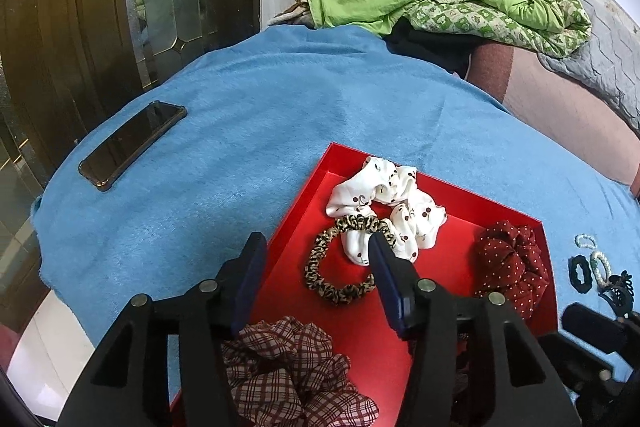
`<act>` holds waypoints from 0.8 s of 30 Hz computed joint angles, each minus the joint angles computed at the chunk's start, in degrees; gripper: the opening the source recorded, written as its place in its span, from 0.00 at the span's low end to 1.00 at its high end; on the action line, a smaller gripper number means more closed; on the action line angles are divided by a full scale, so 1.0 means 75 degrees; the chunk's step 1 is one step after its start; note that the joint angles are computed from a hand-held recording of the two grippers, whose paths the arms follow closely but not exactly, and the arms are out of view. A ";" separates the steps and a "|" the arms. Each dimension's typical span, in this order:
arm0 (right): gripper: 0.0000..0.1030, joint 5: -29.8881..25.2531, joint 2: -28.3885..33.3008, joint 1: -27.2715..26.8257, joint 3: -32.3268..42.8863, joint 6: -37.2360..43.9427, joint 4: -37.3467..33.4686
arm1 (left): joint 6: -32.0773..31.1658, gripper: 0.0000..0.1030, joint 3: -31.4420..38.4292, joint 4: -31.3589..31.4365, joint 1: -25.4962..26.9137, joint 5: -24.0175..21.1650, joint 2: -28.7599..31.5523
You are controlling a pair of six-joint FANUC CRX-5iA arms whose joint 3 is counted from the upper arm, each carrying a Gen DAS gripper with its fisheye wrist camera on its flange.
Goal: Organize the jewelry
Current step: 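Lower both hair ties into the red tray and open both tools, then move both tools back over the bed toward the black hair tie and claw clip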
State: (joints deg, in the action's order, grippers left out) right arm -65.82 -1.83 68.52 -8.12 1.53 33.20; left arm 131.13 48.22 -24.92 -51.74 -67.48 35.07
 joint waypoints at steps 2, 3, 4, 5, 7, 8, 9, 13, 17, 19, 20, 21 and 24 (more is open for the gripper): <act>0.43 -0.0076 -0.0084 0.0050 -0.0059 -0.0109 0.0034 | 0.0012 0.51 0.0064 -0.0130 -0.0061 -0.0088 0.0022; 0.43 -0.0128 -0.0148 0.0091 -0.0111 -0.0195 0.0055 | 0.0027 0.51 0.0139 -0.0280 -0.0126 -0.0179 0.0052; 0.43 -0.0153 -0.0188 0.0110 -0.0147 -0.0248 0.0066 | 0.0028 0.51 0.0179 -0.0394 -0.0175 -0.0235 0.0062; 0.43 -0.0175 -0.0241 0.0133 -0.0194 -0.0306 0.0075 | 0.0017 0.51 0.0212 -0.0483 -0.0217 -0.0273 0.0072; 0.43 -0.0249 -0.0334 0.0208 -0.0272 -0.0421 0.0105 | -0.0038 0.54 0.0302 -0.0661 -0.0314 -0.0357 0.0112; 0.44 -0.0285 -0.0379 0.0250 -0.0313 -0.0483 0.0130 | -0.0067 0.55 0.0329 -0.0725 -0.0354 -0.0384 0.0125; 0.44 -0.0332 -0.0430 0.0301 -0.0355 -0.0558 0.0158 | -0.0098 0.56 0.0375 -0.0793 -0.0397 -0.0414 0.0149; 0.45 -0.0513 -0.0689 0.0495 -0.0563 -0.0888 0.0306 | -0.0172 0.56 0.0502 -0.1023 -0.0535 -0.0550 0.0214; 0.48 -0.0814 -0.0960 0.0740 -0.0771 -0.1234 0.0463 | -0.0242 0.57 0.0667 -0.1204 -0.0661 -0.0754 0.0312; 0.48 -0.0987 -0.1132 0.0876 -0.0905 -0.1442 0.0517 | -0.0265 0.57 0.0700 -0.1345 -0.0744 -0.0810 0.0325; 0.48 -0.1086 -0.1217 0.0950 -0.0967 -0.1547 0.0543 | -0.0275 0.57 0.0720 -0.1433 -0.0790 -0.0833 0.0330; 0.48 -0.1164 -0.1289 0.1016 -0.1026 -0.1629 0.0568 | -0.0298 0.57 0.0761 -0.1529 -0.0846 -0.0873 0.0347; 0.49 -0.1611 -0.1592 0.1323 -0.1230 -0.1969 0.0636 | -0.0474 0.57 0.0919 -0.1647 -0.0979 -0.1031 0.0401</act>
State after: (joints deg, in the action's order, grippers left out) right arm -77.90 -13.77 78.45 -17.35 -13.23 37.97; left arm 127.58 55.12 -37.27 -59.08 -75.21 38.08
